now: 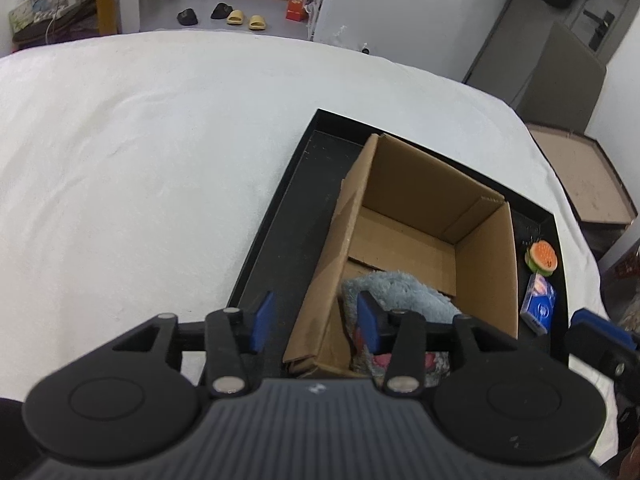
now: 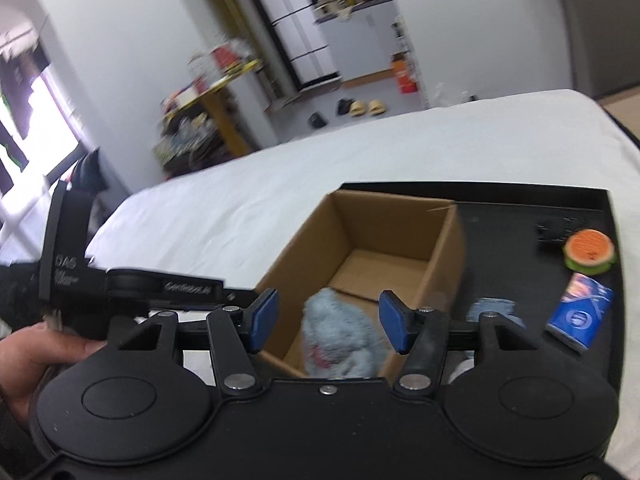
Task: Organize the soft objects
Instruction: 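Open the right tool to drop the plush toy into the box, then move the right tool to the white cloth and close on it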
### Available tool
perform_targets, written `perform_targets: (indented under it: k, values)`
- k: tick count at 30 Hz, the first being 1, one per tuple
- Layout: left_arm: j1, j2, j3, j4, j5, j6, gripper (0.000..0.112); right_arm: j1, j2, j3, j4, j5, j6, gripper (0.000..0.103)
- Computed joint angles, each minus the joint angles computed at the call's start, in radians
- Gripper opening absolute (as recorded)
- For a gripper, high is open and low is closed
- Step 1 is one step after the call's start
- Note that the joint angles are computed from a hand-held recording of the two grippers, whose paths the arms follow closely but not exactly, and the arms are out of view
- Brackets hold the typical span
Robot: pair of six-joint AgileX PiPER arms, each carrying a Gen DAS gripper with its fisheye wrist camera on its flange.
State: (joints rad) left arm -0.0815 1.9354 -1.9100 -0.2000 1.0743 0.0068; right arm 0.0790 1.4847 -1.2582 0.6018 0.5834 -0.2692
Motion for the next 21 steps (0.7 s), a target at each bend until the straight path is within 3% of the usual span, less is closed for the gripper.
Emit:
perform_targets:
  k: [8,13,21]
  values:
    - [-0.046,0.006,-0.010,0.075,0.005,-0.042,0.047,-0.021,-0.013,0.101,0.009,-0.102,0.007,0.055]
    - [-0.076,-0.001,-0.003,0.113,-0.008,-0.064,0.047,-0.074,-0.003,0.141,0.008,-0.108,0.005,0.055]
    - [-0.112,0.020,-0.024,0.168,-0.018,-0.081,0.048,-0.123,0.081,0.134,-0.137,-0.065,0.224,0.055]
